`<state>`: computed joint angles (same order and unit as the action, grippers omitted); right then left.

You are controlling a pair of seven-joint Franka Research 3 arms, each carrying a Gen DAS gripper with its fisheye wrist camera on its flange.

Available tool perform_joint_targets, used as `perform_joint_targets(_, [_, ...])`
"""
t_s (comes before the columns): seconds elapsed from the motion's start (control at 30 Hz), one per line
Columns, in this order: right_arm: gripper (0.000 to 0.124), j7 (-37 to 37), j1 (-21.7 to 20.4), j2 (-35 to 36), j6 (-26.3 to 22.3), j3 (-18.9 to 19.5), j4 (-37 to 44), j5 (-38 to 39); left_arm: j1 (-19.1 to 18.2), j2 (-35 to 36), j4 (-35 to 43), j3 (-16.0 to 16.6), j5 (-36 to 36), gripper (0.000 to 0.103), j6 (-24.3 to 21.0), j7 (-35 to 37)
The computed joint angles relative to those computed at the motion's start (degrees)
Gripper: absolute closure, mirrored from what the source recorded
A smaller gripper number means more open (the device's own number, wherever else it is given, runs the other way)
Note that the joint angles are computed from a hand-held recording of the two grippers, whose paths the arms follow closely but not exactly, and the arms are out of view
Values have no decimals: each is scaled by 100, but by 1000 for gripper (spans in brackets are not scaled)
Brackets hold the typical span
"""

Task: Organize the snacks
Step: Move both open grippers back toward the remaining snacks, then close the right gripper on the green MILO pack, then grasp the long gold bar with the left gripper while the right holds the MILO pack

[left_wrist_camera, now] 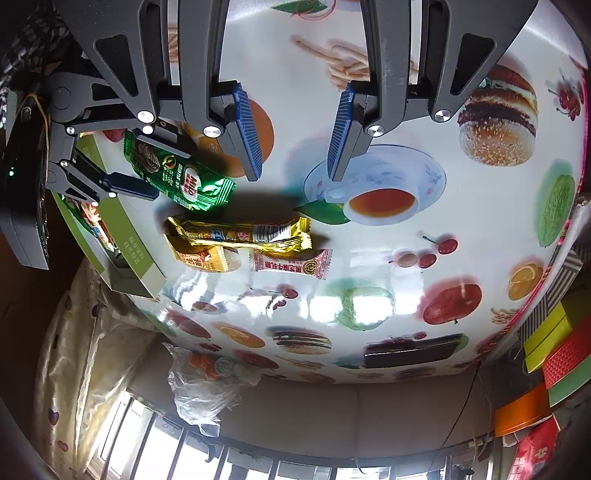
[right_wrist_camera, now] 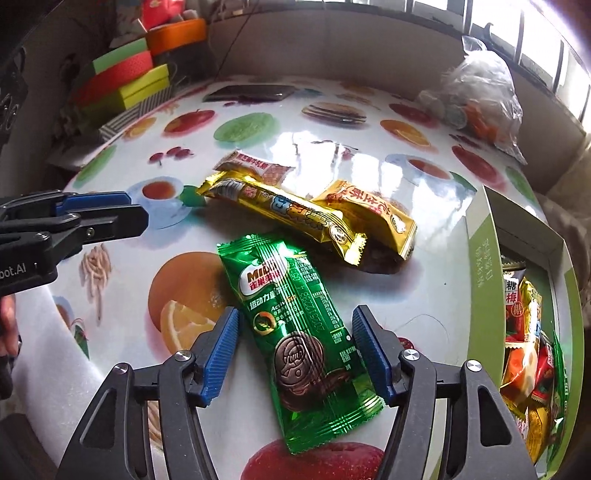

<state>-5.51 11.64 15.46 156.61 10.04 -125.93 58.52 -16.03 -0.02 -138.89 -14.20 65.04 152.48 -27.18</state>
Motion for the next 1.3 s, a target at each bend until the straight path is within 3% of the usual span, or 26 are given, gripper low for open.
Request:
perform_joint_targets(0.17, [61,42,30,-12,192,40,-48,119,23,54,24,32,-40,65,53,134])
perform_joint_targets(0.6, [85,34,-49,-144,39,-63,-148,347,43,361,393,164,-93,65,173,802])
perform_joint_targets(1.3, [88,577,-261,-293,-310,-337,-160,705,43,1104,1316,510,-448,65,514,2601])
